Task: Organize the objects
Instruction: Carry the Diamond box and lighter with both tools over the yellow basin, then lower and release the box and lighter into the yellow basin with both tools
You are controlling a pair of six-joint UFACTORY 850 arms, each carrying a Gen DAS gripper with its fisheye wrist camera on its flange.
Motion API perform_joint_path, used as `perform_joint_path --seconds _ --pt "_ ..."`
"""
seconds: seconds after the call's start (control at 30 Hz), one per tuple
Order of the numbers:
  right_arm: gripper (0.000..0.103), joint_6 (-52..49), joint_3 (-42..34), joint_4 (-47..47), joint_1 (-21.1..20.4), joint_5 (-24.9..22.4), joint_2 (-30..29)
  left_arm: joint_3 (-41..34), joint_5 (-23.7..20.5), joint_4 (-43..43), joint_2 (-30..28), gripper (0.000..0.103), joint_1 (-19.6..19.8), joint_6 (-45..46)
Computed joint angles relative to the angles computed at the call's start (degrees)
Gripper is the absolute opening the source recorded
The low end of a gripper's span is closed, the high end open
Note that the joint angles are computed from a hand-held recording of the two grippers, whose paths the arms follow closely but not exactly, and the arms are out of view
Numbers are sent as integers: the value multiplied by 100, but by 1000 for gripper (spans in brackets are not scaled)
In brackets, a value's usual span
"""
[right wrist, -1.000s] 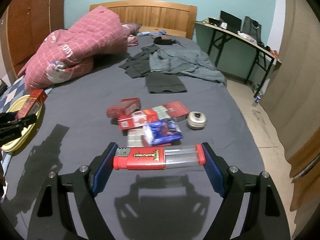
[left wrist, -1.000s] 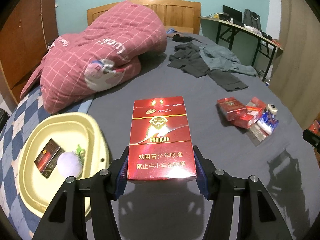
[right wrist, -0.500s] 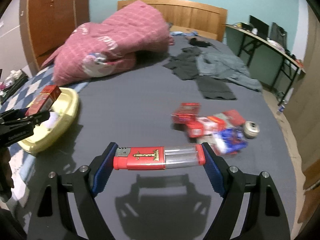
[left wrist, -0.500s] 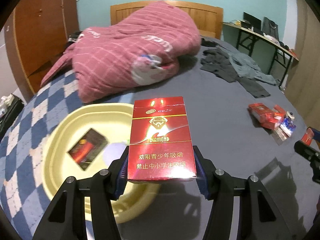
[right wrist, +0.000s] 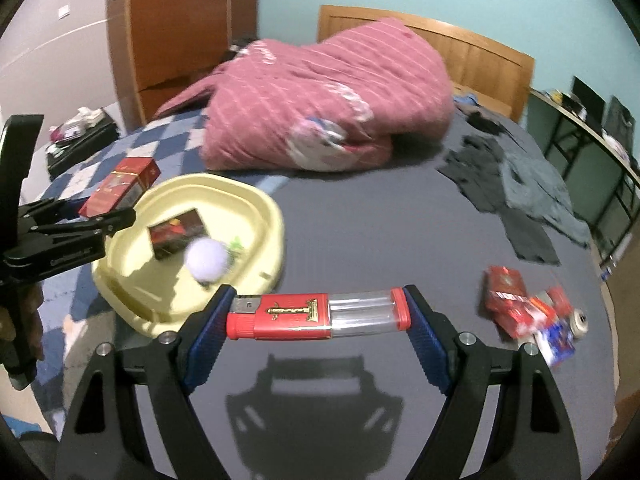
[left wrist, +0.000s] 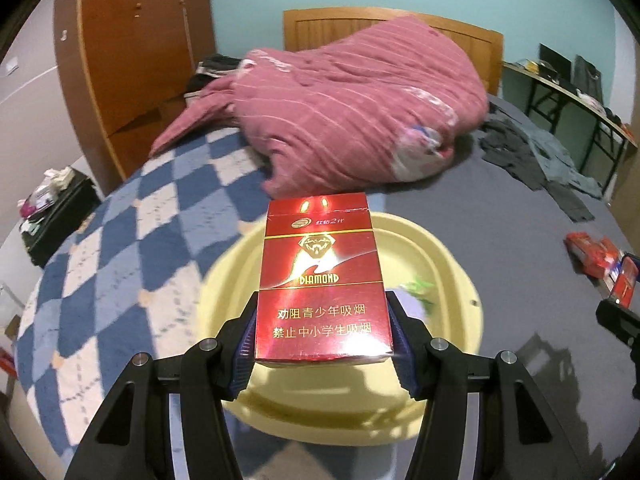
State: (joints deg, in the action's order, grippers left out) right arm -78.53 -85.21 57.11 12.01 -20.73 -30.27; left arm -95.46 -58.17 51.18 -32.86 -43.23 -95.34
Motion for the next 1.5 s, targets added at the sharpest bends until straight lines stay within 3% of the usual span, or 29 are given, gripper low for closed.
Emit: perform_joint_path --seconds 0.2,0.6,0.97,1.27,1.5 --pt "82 -290 -153 222 323 -46 -131 288 21 166 199 56 126 -162" --pt "82 392 -834 -778 726 -40 -1043 458 1133 -179 -218 56 816 228" --pt "82 -200 -1348 -673 979 -99 -1636 417 1763 -447 -582 56 1204 668" --pt "82 284 -1686 -1216 1035 -112 -1958 486 1994 -291 -608 57 1230 424" --pt "82 69 -1722 -924 998 -145 -2034 559 2053 -181 -589 57 1222 280"
